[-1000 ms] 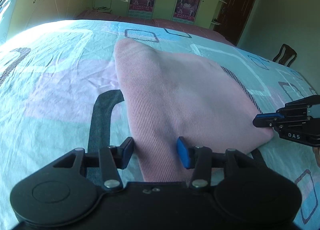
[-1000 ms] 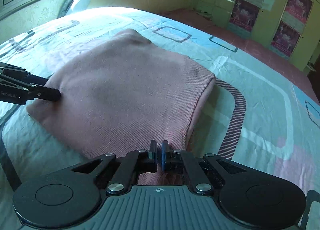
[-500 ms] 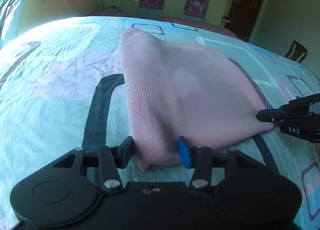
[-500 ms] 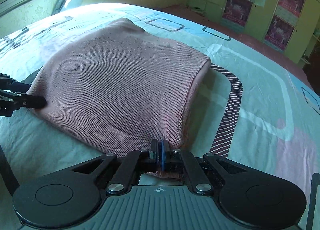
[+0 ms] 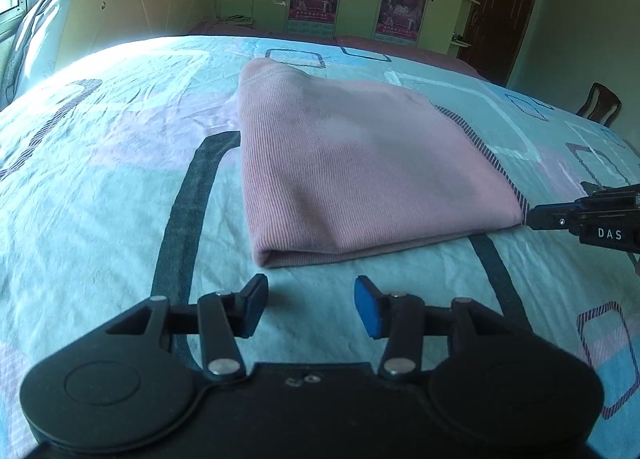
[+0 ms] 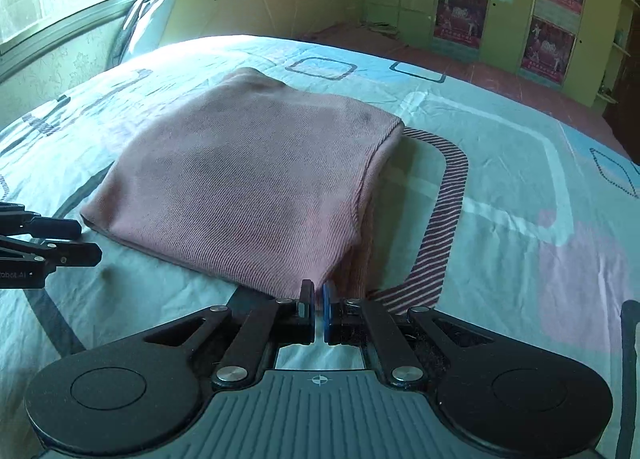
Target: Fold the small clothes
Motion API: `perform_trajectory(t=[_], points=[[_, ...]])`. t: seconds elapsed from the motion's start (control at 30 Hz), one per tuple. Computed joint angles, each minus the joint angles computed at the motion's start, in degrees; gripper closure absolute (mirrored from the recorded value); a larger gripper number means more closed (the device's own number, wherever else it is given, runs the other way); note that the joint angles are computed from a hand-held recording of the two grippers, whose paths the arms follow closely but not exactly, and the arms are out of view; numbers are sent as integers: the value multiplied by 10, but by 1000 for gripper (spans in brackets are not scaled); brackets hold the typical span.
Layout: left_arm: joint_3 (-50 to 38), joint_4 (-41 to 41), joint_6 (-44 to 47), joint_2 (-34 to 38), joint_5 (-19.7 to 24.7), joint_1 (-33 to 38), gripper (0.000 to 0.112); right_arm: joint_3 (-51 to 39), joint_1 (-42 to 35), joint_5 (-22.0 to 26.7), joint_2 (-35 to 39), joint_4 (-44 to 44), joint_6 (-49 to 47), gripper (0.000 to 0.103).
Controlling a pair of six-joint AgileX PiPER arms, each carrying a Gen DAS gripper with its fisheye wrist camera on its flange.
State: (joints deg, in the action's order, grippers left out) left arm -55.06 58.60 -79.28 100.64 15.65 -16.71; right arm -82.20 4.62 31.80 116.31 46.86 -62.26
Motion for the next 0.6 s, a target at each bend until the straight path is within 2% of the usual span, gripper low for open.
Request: perform_trajectory(t=[0.13, 0.23, 0.3, 0.33, 0.37, 0.4, 0.43, 0.47, 0.5, 0.6], points=[[34, 78, -111, -51, 43, -61, 61, 99, -44, 11, -73, 74, -70, 102], [51, 113, -167, -84, 91, -117, 50, 155, -77, 26, -124, 102, -100, 102], [64, 144, -224, -107, 137, -164, 32, 190, -106, 50, -162, 116, -114, 102], [73, 166, -261, -119, 168, -195, 27, 206, -120, 60, -180, 124, -121, 101], [78, 179, -285, -127, 199, -222, 23, 222, -133, 71, -196, 131, -128, 97], [80, 179, -296, -133, 233, -250, 20, 240, -144, 73, -216, 138, -134, 85], [78, 171, -297, -137, 261, -274, 18, 265, -155, 68, -238, 161, -157, 35], [78, 166, -303, -142, 283, -295, 18, 294, -168, 65, -261, 206, -203, 2], [77, 162, -309, -146, 304, -316, 17, 314, -179, 72, -282, 229, -233, 0], [63, 144, -309, -148, 380, -382, 14, 342, -201, 96, -322, 224, -238, 0]])
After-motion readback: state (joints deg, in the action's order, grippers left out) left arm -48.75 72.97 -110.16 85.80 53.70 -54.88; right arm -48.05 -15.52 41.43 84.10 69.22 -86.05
